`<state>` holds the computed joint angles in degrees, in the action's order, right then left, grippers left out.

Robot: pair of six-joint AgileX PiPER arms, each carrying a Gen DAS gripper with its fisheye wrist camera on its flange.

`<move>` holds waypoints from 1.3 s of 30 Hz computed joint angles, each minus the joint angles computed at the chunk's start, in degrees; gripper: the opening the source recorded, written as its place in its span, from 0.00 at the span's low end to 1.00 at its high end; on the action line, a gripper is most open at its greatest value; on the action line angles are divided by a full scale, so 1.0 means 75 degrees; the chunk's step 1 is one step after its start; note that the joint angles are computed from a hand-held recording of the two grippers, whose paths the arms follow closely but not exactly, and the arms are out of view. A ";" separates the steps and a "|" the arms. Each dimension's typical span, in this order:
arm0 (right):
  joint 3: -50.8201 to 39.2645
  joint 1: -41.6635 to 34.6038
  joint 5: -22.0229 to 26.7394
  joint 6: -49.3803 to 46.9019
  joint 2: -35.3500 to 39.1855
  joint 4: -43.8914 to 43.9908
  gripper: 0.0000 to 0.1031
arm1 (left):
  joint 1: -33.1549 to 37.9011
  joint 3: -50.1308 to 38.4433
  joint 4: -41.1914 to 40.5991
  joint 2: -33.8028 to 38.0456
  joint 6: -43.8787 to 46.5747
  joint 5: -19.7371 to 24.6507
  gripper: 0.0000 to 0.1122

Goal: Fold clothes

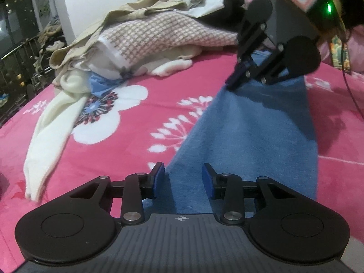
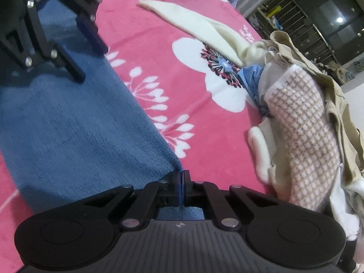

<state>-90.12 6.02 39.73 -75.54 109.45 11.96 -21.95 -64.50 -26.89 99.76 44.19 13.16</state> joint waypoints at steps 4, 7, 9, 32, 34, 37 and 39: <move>0.0579 -0.0118 -0.0888 -0.0399 0.0082 0.0780 0.01 | -0.0055 -0.0036 0.1082 0.0071 -0.1154 -0.0132 0.34; 0.1277 -0.0342 -0.1599 -0.1427 -0.0167 0.2053 0.03 | -0.0086 -0.0013 0.1504 0.0090 -0.1615 -0.0198 0.34; 0.1413 -0.0682 -0.1578 -0.1784 -0.0298 0.3105 0.15 | -0.0119 0.0009 0.1860 0.0097 -0.2014 -0.0232 0.34; -0.1176 -0.3424 -0.0032 0.3027 0.1327 0.4934 0.06 | -0.0199 0.0150 0.4416 -0.0020 -0.4915 -0.0171 0.39; -0.1000 -0.3774 0.0847 0.2961 0.1081 0.5285 0.07 | -0.0172 0.0199 0.4241 -0.0027 -0.4742 -0.0245 0.39; -0.1241 -0.4104 0.2373 0.3417 0.1290 0.5304 0.08 | -0.0155 0.0243 0.4139 -0.0025 -0.4757 -0.0321 0.39; -0.1579 -0.4053 0.2800 0.4020 0.1754 0.4972 0.11 | -0.0140 0.0225 0.4026 -0.0013 -0.4769 -0.0293 0.40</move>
<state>-101.96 -24.38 60.73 -45.39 122.61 49.25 -23.00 -62.81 3.31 99.66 8.43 10.96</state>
